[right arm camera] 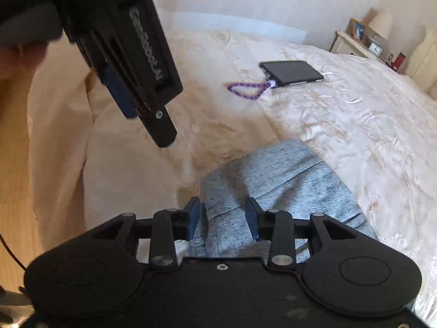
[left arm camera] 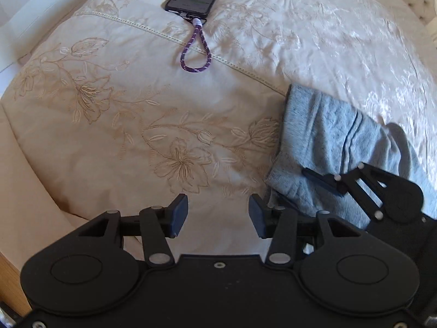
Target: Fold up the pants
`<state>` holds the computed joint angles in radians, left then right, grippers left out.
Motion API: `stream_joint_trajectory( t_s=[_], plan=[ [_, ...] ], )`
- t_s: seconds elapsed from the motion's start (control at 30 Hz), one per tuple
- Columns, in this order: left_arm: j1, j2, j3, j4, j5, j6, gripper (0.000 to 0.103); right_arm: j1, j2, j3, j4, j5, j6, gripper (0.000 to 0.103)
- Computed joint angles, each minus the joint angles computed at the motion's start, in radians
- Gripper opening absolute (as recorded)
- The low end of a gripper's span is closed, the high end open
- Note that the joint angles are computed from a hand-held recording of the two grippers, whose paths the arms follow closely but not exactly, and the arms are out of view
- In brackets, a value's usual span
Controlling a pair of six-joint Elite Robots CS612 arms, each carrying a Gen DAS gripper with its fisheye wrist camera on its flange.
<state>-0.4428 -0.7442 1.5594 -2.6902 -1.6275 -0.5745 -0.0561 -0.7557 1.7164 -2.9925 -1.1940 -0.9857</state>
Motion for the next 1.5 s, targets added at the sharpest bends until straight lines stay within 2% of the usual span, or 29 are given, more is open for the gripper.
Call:
stream_joint_trajectory(
  t_s=[0.03, 0.07, 0.1, 0.13, 0.17, 0.27, 0.37, 0.53, 0.63, 0.67, 0.7, 0.73, 0.77, 0.83, 0.9, 1.0, 1.1, 1.13, 1.2, 1.23, 1.3, 1.33, 1.4, 1.43, 1.5],
  plan=[
    [0.000, 0.000, 0.002, -0.002, -0.016, 0.022, 0.055, 0.013, 0.011, -0.006, -0.006, -0.053, -0.029, 0.037],
    [0.000, 0.002, 0.001, -0.010, -0.038, 0.037, 0.055, 0.016, 0.022, -0.014, 0.000, -0.065, -0.052, 0.027],
    [0.000, 0.006, -0.002, -0.019, -0.061, 0.050, 0.055, 0.006, 0.027, -0.031, 0.045, -0.035, -0.034, 0.015],
    [0.000, 0.013, -0.009, -0.027, -0.086, 0.068, 0.055, -0.011, 0.024, -0.048, 0.106, 0.016, 0.019, 0.012],
    [-0.002, 0.019, -0.016, -0.036, -0.104, 0.086, 0.056, -0.023, 0.020, -0.061, 0.135, 0.036, 0.072, 0.011],
    [-0.009, 0.048, -0.051, -0.040, -0.149, 0.142, 0.056, -0.063, 0.009, -0.066, 0.085, 0.098, 0.209, 0.011],
    [-0.020, 0.081, -0.096, -0.004, -0.137, 0.155, 0.056, -0.093, -0.002, -0.072, 0.066, 0.130, 0.297, 0.011],
    [-0.022, 0.121, -0.149, 0.076, -0.122, 0.119, 0.056, -0.109, -0.029, -0.047, 0.052, 0.143, 0.316, 0.011],
    [-0.016, 0.133, -0.154, 0.065, -0.170, 0.098, 0.065, -0.112, -0.044, -0.031, 0.052, 0.149, 0.319, 0.011],
    [-0.013, 0.140, -0.158, 0.050, -0.195, 0.081, 0.064, -0.111, -0.044, -0.030, 0.050, 0.151, 0.321, 0.011],
    [-0.011, 0.146, -0.160, 0.034, -0.211, 0.046, 0.057, -0.110, -0.042, -0.030, 0.045, 0.151, 0.328, 0.011],
    [-0.012, 0.148, -0.158, 0.018, -0.212, -0.003, 0.010, -0.109, -0.041, -0.029, 0.039, 0.150, 0.336, 0.011],
    [-0.015, 0.139, -0.148, 0.011, -0.187, -0.063, 0.014, -0.109, -0.041, -0.028, 0.039, 0.148, 0.341, 0.011],
    [-0.024, 0.094, -0.083, -0.082, -0.102, -0.142, 0.015, -0.109, -0.045, -0.027, 0.035, 0.141, 0.348, 0.011],
    [-0.027, 0.061, -0.034, -0.128, -0.069, -0.138, 0.016, -0.111, -0.049, -0.027, 0.027, 0.154, 0.362, 0.011],
    [-0.021, 0.056, -0.023, -0.071, -0.093, -0.141, 0.018, -0.110, -0.055, -0.028, 0.062, 0.203, 0.346, 0.011],
    [-0.007, 0.063, -0.017, -0.076, -0.112, -0.240, 0.024, -0.097, -0.048, -0.029, 0.135, 0.245, 0.250, 0.011],
    [-0.007, 0.049, 0.006, -0.101, -0.080, -0.288, 0.026, -0.089, -0.043, -0.031, 0.158, 0.238, 0.233, 0.012],
    [-0.024, 0.006, 0.048, -0.081, 0.079, -0.352, 0.019, -0.075, -0.038, -0.055, 0.306, 0.236, 0.158, 0.016],
    [-0.034, -0.016, 0.064, -0.062, 0.166, -0.357, 0.016, -0.072, -0.038, -0.065, 0.371, 0.247, 0.126, 0.019],
    [-0.043, -0.037, 0.075, -0.054, 0.262, -0.323, 0.016, -0.079, -0.044, -0.064, 0.424, 0.302, 0.096, 0.019],
    [-0.046, -0.041, 0.071, -0.053, 0.284, -0.301, 0.016, -0.088, -0.049, -0.056, 0.411, 0.334, 0.110, 0.018],
    [-0.053, -0.027, 0.042, -0.089, 0.286, -0.229, 0.017, -0.116, -0.054, -0.028, 0.296, 0.393, 0.242, 0.022],
    [-0.061, -0.010, 0.013, -0.101, 0.274, -0.176, 0.017, -0.129, -0.053, -0.018, 0.226, 0.384, 0.336, 0.022],
    [-0.079, 0.016, -0.027, -0.125, 0.253, -0.077, 0.019, -0.148, -0.049, 0.007, 0.073, 0.272, 0.527, 0.023]
  ],
)
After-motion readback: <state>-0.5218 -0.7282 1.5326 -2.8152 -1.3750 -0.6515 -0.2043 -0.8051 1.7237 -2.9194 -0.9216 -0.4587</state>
